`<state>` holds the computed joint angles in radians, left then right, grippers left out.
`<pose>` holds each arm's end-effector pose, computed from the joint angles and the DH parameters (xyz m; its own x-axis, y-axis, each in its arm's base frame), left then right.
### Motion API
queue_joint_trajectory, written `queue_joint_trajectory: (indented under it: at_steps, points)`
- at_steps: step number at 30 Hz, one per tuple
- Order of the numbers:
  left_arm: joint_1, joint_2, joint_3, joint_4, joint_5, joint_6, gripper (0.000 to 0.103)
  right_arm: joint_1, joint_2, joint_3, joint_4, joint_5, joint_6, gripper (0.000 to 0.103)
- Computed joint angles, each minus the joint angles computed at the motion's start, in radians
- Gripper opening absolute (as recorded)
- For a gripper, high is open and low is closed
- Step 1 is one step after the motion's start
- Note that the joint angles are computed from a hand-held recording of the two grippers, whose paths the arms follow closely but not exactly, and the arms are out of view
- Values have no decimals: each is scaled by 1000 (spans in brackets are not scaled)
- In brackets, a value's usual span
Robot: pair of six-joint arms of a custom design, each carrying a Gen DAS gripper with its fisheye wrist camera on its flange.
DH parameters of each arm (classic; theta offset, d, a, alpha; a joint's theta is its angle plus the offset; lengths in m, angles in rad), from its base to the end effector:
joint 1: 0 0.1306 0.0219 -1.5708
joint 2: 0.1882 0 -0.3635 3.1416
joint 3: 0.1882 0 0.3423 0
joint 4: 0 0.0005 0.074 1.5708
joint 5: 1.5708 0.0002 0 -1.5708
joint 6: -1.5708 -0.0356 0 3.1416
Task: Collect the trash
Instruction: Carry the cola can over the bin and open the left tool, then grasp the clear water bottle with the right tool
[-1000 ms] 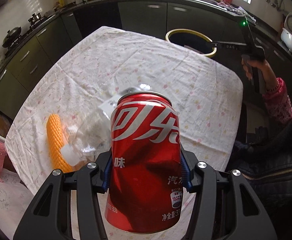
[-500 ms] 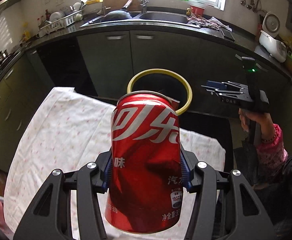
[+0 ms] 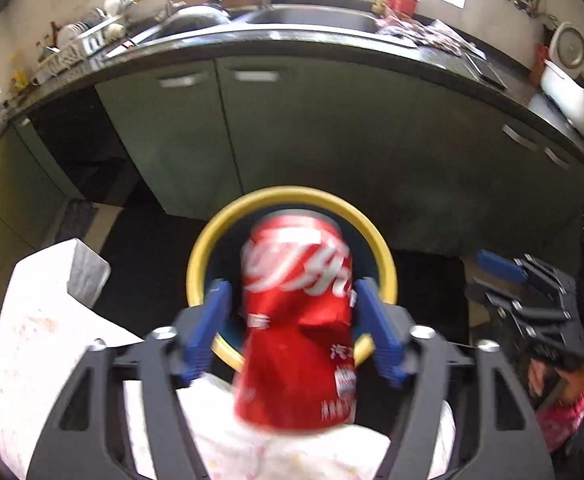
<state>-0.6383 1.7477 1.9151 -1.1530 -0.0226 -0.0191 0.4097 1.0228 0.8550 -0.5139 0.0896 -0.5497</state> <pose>0.4415 -0.3272 0.4357 -0.6582 0.5121 -0.5519 0.5983 0.8007 0.0294 0.2916 0.1226 0.3445 -0.6668 0.2777 -0.6916 0.0180 0.9337 0.3576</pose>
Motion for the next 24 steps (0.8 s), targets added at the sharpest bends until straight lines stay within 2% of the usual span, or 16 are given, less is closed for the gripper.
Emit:
queue_joint_trajectory:
  at_steps: [3,6,10,14,19,21,23,24]
  points:
    - [10,-38,-30,55,2,42,79,-1,-1,-5,4,-5,1,50]
    - [22,-144,-134,121,10,88,82,13,9,4,7,1,-1,51]
    - [54,-385,-388,261,-13,161,88,41,29,17,4,10,-2,51]
    - [94,-621,-608,343,-92,202,91,88,60,48,-19,34,8,51]
    - [158,-864,-790,358,-215,203,93,154,109,105,-52,47,40,52]
    - [224,-947,-838,340,-216,199,94,188,139,140,-67,46,57,52]
    - [317,-1005,-869,324,-191,188,95,224,175,183,-85,39,81,52]
    - [387,-1039,-884,312,-155,172,95,243,194,206,-93,35,95,52]
